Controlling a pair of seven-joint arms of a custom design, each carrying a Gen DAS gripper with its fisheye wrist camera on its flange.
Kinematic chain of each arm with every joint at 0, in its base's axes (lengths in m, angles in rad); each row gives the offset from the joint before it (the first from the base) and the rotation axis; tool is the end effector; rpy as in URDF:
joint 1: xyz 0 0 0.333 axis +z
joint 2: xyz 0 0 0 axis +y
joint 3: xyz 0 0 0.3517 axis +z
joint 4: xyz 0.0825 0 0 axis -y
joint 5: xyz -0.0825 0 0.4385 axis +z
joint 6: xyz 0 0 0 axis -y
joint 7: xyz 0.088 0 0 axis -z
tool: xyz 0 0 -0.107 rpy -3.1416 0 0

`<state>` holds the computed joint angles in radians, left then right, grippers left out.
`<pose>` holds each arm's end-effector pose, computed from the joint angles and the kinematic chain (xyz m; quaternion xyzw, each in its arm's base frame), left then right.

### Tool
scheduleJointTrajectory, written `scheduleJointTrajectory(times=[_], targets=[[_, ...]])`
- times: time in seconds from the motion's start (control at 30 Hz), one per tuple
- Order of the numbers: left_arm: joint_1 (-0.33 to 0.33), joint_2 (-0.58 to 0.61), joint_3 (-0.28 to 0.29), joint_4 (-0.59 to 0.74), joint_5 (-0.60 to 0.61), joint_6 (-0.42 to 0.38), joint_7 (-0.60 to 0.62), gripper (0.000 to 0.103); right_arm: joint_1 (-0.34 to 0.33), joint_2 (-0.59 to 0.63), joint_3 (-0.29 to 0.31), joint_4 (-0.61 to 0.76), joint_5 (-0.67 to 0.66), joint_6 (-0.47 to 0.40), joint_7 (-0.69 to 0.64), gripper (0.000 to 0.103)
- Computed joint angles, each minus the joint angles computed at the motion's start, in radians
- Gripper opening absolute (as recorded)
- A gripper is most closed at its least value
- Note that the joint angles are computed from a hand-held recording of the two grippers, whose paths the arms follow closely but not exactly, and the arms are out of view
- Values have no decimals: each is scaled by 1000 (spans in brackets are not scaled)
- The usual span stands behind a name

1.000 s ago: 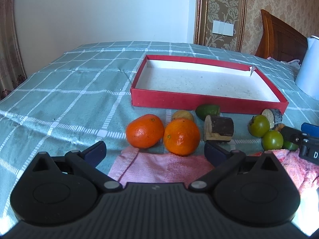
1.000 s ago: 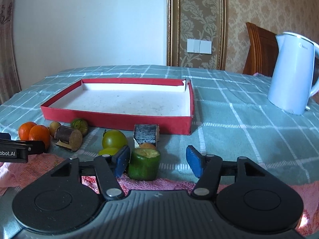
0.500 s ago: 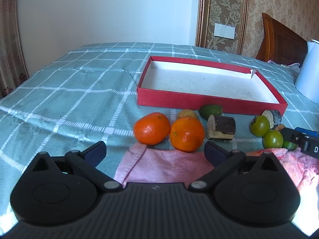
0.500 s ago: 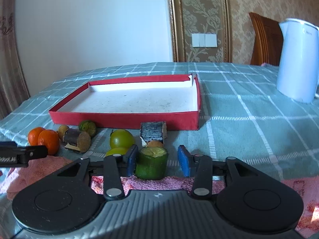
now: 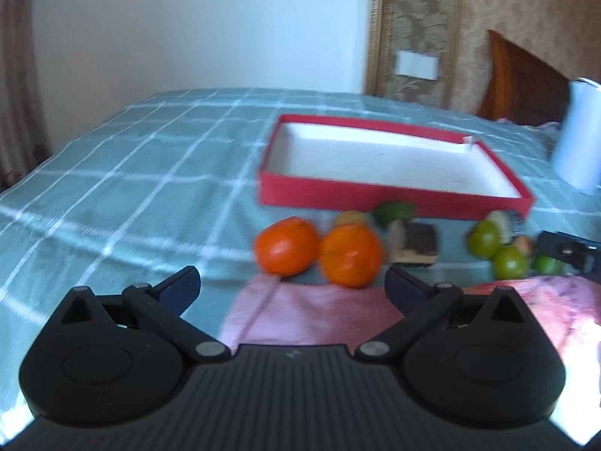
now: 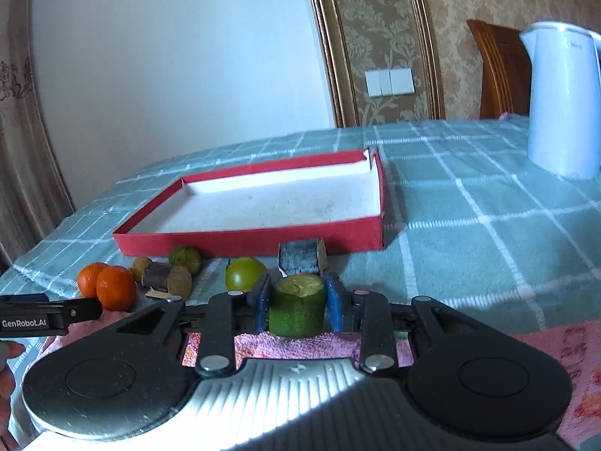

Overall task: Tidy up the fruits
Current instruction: 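Close the right gripper on the cucumber slice while the left gripper closes on a tangerine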

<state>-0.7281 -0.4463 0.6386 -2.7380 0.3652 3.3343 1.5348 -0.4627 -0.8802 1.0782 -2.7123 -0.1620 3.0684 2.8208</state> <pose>0.4429 -0.0710 0.4461 -0.4994 0.7225 -0.4029 0.2576 0.3575 0.2803 0.4388 -0.4998 0.6935 -0.3497 0.3834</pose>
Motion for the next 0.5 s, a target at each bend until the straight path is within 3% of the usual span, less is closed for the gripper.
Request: scheduleJointTrajectory(times=[0.1, 0.3, 0.43, 0.5], targets=[[-135, -55, 125, -11, 45, 13, 59, 103, -5, -10, 4, 1, -4, -7, 0, 30], [-202, -36, 154, 8, 44, 9, 87, 103, -2, 0, 1, -5, -2, -3, 8, 30], [-297, -60, 235, 27, -7, -19, 114, 103, 1, -6, -3, -9, -3, -2, 13, 30], [-374, -120, 308, 32, -22, -63, 155, 103, 1, -9, -3, -12, -3, -1, 15, 30]])
